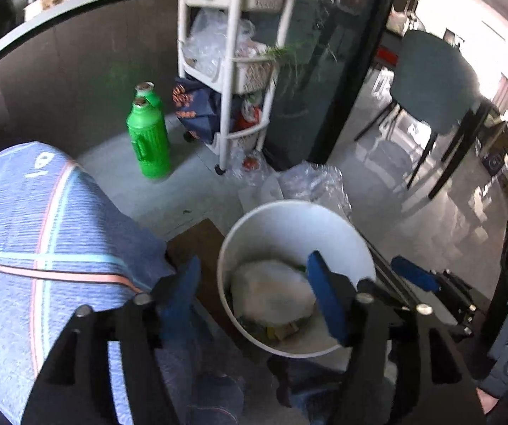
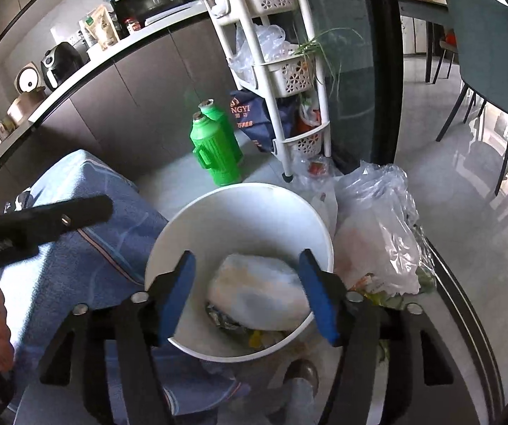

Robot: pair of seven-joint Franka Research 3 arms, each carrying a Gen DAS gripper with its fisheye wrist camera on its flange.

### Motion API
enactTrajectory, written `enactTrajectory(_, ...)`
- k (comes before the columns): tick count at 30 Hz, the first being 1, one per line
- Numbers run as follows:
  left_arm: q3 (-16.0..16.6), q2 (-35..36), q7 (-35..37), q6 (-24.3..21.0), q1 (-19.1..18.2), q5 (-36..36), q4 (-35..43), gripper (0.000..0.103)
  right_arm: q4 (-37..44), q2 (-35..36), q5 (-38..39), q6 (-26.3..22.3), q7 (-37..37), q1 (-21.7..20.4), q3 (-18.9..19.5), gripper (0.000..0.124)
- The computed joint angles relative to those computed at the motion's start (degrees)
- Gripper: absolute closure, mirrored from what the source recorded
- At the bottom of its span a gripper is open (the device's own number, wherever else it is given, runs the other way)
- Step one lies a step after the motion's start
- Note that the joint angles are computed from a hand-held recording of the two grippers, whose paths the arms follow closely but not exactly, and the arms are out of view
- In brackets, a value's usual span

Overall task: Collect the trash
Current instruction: 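Move both open grippers back over the table toward the paper cup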

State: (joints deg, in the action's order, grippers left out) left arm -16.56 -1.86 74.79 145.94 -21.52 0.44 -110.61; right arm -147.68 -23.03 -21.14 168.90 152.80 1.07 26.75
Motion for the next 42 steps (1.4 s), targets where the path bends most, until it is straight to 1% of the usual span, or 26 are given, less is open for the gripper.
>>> enactTrajectory(1,0.08,-0.86,-1.07,0.56,0.14,0.49,-0.62,0.019,-0.01,-0.17,-0.10,0.08,-0.27,0.20,-0.08,0.046)
enactTrajectory(2,0.20,-2.12,-2.54,1.58,0.34,1.16,-1.70,0.010,0.14,-0.33,-0.28,0.17,-0.57,0.33,0.01,0.035)
enactTrajectory(3,0.34,-3.20,-3.71,2.67,0.53,1.79,-2.71,0.005,0.20,-0.48,-0.25,0.40,-1.05,0.64,-0.15,0.028)
enactTrajectory(4,0.39,-4.70,-5.75,3.91,0.87,3.14,-4.04,0.004,0.44,-0.67,-0.13,0.28,-1.64,1.00,-0.26,0.029)
enactTrajectory(6,0.64,-6.68,-7.91,3.93,1.16,4.22,-5.17,0.004,0.95,-1.24,-0.17,-0.53,-1.93,0.99,0.25,0.029)
enactTrajectory(8,1.24,-8.31,-8.15,2.91,1.02,3.34,-5.83,0.004,1.49,-1.76,-0.04,-1.27,-1.97,1.28,0.54,0.029)
enactTrajectory(13,2.94,-13.82,-8.99,1.88,1.06,0.87,-8.91,0.004,3.02,-2.82,1.89,-3.28,-3.89,4.20,-0.58,0.029)
enactTrajectory(15,3.59,-17.63,-9.55,0.79,1.23,0.54,-11.14,0.004,4.09,-3.08,2.04,-4.38,-3.85,4.69,-0.05,0.029)
enactTrajectory(18,4.43,-22.89,-10.48,-0.89,1.84,1.01,-14.17,0.004,5.65,-3.02,2.95,-5.36,-4.66,6.55,-0.54,0.029)
enactTrajectory(20,5.11,-26.54,-11.19,-2.26,2.48,1.61,-16.16,0.004,6.97,-2.86,2.90,-5.92,-4.86,7.24,-0.18,0.029)
enactTrajectory(28,8.47,-41.88,-12.84,-8.45,6.10,4.72,-24.24,0.004,14.60,0.51,0.49,-7.77,-6.87,10.67,1.34,0.029)
enactTrajectory(31,10.57,-47.87,-12.75,-10.69,7.93,5.44,-27.46,0.004,19.13,3.52,-1.38,-9.22,-7.69,12.58,1.85,0.029)
enactTrajectory(33,11.78,-51.35,-12.83,-11.78,9.36,5.85,-29.37,0.004,22.62,6.16,-3.71,-10.03,-6.91,13.64,2.51,0.029)
enactTrajectory(37,14.50,-56.48,-12.47,-13.73,12.62,6.73,-32.24,0.004,30.62,13.21,-7.21,-11.64,-5.49,16.51,3.10,0.029)
enactTrajectory(38,15.60,-57.84,-12.45,-14.05,13.59,6.73,-33.14,0.004,32.87,15.31,-8.09,-11.97,-5.13,17.37,3.25,0.029)
enactTrajectory(40,16.99,-59.21,-12.08,-14.03,14.74,6.45,-34.12,0.004,37.81,19.67,-11.18,-14.01,-3.89,19.06,3.71,0.029)
enactTrajectory(42,18.57,-60.48,-11.55,-13.84,16.49,6.54,-35.21,0.004,44.09,25.09,-13.25,-17.33,-4.97,21.60,3.85,0.029)
